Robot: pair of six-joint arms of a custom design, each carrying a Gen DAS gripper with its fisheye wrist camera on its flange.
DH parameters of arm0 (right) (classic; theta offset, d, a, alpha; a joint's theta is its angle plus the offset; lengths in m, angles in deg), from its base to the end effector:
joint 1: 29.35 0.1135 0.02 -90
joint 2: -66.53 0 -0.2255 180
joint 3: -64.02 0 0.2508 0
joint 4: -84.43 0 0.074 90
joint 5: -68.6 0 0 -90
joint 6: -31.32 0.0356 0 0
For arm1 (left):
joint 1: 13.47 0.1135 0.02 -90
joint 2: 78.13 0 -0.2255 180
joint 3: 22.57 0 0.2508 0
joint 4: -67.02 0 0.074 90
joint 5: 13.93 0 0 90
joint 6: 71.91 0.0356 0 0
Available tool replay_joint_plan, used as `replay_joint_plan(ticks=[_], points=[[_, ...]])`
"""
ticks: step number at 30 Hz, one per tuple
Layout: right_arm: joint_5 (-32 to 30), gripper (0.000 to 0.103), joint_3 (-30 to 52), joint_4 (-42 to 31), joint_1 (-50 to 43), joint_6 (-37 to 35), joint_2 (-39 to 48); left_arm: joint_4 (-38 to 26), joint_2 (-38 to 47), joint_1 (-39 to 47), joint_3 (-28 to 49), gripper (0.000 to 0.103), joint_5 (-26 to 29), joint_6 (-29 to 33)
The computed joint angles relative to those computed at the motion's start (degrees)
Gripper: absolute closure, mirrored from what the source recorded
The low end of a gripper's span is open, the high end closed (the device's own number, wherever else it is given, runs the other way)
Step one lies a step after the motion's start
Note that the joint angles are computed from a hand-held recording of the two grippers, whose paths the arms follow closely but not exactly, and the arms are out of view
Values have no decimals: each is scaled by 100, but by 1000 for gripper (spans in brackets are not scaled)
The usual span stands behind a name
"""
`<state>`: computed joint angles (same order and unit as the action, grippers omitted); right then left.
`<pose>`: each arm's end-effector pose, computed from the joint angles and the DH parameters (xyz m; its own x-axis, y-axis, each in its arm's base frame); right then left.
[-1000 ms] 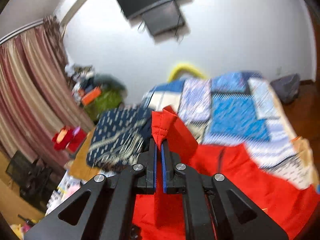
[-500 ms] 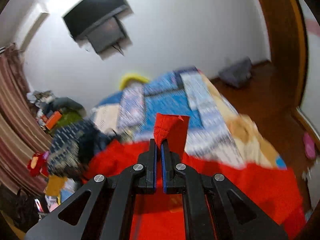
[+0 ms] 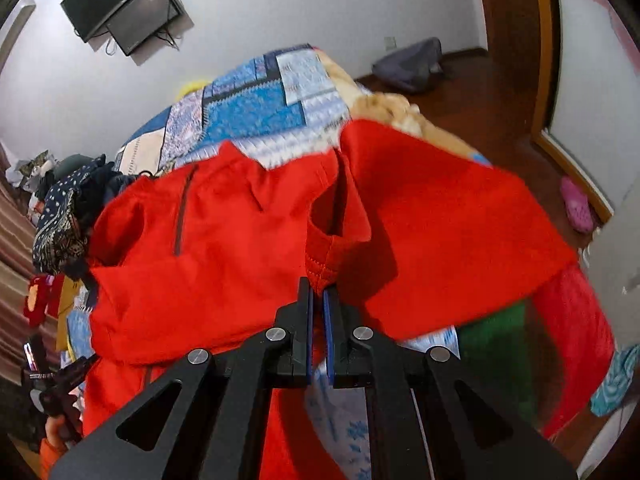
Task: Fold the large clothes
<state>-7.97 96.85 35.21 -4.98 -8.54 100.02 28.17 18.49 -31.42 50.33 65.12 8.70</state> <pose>0.1425 0.0555 0.1520 -0.6499 0.5253 -0.5493 0.3648 0.8496 0.3808 0.3120 -0.0940 0.1399 -0.8688 0.1131 -0.4820 0.0786 0.9927 0.0912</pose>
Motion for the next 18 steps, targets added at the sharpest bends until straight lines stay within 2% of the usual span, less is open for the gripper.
replay_joint_plan(ticks=[2,5,8,10,12,15,18], points=[[23,98,-115,-111,75,59,-240,-84,-220,-52,-105,38,39,1],[190,93,-74,-416,288,244,-308,-239,-494,-9,-123,38,210,73],[273,80,-7,-810,394,313,-502,-362,-764,-113,-74,38,232,77],[264,61,-22,-1118,407,344,-830,-452,-931,-280,25,38,175,77],[415,55,-19,-1420,488,448,-1137,-503,-972,-381,181,37,195,106],[429,55,-73,-1852,276,421,-1773,-556,-892,-599,547,31,311,35],[-142,54,-253,-2165,-667,127,-2512,-597,-567,-818,1065,31,495,-95]])
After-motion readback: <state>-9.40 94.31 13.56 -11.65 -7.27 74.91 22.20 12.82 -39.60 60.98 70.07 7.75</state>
